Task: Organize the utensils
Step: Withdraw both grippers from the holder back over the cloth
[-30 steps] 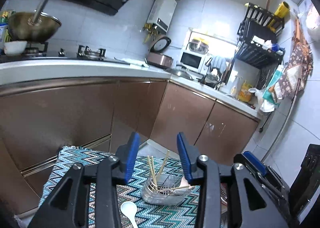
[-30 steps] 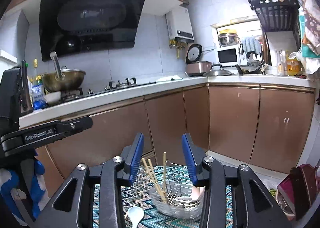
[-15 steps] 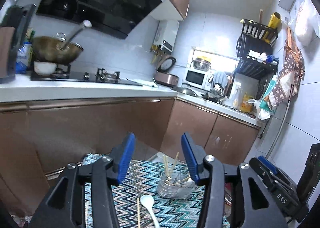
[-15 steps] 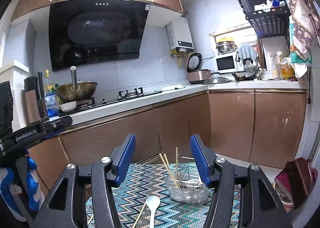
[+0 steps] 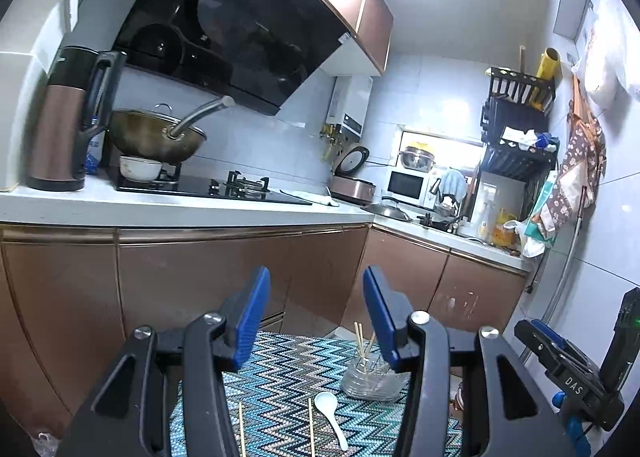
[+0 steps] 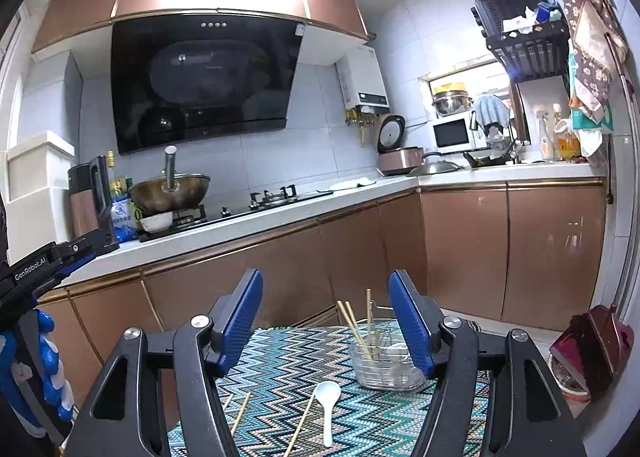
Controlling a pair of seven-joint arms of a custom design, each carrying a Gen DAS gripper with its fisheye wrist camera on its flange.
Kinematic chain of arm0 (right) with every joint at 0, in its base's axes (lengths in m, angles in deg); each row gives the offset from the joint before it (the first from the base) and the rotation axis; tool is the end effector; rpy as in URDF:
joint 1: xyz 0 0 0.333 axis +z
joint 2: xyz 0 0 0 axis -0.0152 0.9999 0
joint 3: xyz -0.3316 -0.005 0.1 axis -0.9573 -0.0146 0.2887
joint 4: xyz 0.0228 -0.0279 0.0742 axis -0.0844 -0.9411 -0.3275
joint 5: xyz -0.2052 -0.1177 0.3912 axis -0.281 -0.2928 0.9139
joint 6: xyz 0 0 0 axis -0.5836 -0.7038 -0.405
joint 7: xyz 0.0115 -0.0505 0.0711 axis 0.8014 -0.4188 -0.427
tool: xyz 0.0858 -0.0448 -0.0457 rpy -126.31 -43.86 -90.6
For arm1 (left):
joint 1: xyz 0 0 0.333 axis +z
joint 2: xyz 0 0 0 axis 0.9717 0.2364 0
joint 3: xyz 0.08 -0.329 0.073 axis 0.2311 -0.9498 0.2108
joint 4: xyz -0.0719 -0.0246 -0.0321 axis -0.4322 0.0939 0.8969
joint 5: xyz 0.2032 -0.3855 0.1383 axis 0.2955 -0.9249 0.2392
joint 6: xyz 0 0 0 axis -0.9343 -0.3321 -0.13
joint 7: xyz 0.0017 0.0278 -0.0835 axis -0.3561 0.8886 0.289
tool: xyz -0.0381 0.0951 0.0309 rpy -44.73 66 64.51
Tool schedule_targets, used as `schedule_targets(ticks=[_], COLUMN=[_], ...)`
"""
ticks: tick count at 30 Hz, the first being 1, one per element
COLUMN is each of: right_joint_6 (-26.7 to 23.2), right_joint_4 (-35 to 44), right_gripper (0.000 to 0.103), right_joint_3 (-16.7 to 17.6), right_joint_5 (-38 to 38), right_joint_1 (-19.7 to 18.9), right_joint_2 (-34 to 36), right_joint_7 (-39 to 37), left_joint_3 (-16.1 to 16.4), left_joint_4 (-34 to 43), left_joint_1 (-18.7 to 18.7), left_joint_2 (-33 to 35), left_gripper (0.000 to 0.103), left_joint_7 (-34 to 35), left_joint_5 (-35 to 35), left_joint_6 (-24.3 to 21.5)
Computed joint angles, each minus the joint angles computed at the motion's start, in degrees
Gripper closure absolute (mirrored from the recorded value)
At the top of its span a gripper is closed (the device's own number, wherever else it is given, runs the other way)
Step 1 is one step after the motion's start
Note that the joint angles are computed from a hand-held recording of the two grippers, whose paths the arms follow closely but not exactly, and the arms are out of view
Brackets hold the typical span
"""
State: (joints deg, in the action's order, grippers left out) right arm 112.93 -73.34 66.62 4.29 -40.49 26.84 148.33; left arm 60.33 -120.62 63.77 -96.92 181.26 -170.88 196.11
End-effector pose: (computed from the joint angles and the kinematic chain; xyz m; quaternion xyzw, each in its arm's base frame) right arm 0.4561 0.2276 0.6779 -0.4149 0.6275 -0.4690 0.4627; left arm 0.5321 -0.1304 0.6917 -0.4306 0.6068 -0.6212 0.2459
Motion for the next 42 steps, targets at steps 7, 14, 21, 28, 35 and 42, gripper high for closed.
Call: schedule_targets(ticks=[7,14,21,28,35,42], right_joint_6=[0.6,1.62,1.6,1.14,0.45,-0.34], right_joint_4=[0.75,0.8,0.61,1.29,2.58,4.45], right_gripper=[0.038,0.038,0.038,0.038,0.038,0.038], right_joint_3=[0.78,1.56,2.42,3.84,4.92,6.05], right_joint_5=[-0.05,1.25,2.14,0.99,-2.53,-8.1], right_joint_1=[0.6,0.3,0.64,-0.03,-0.87,-1.55], right_joint_2=[-0.54,-0.91,2.6,7.76,13.85,22.57], right_joint_7=[-1.31,-2.31,-3.75,-3.41,-1.77,0.48], left_joint_3=[1.82,3.06,3.49,3.2,1.33,-1.55], left_joint_4=[-1.75,-2.19,-2.14,-0.26,2.55,7.31], left_joint_1=[0.63,0.59,0.22,0.96,2.85,5.21], left_joint_2=[-1.96,-1.27,2.33,7.73,13.28,20.29], left_gripper=[0.053,0.05,0.05,0.05,0.05,0.051], left_joint_7=[-4.45,-9.22,-18.99,-28.68,-34.41,-40.25], left_joint_5=[3.56,8.53,20.98,32.07,38.81,46.65], left_joint_6=[-1.04,-0.75,-2.5,-6.18,-9.14,-15.48])
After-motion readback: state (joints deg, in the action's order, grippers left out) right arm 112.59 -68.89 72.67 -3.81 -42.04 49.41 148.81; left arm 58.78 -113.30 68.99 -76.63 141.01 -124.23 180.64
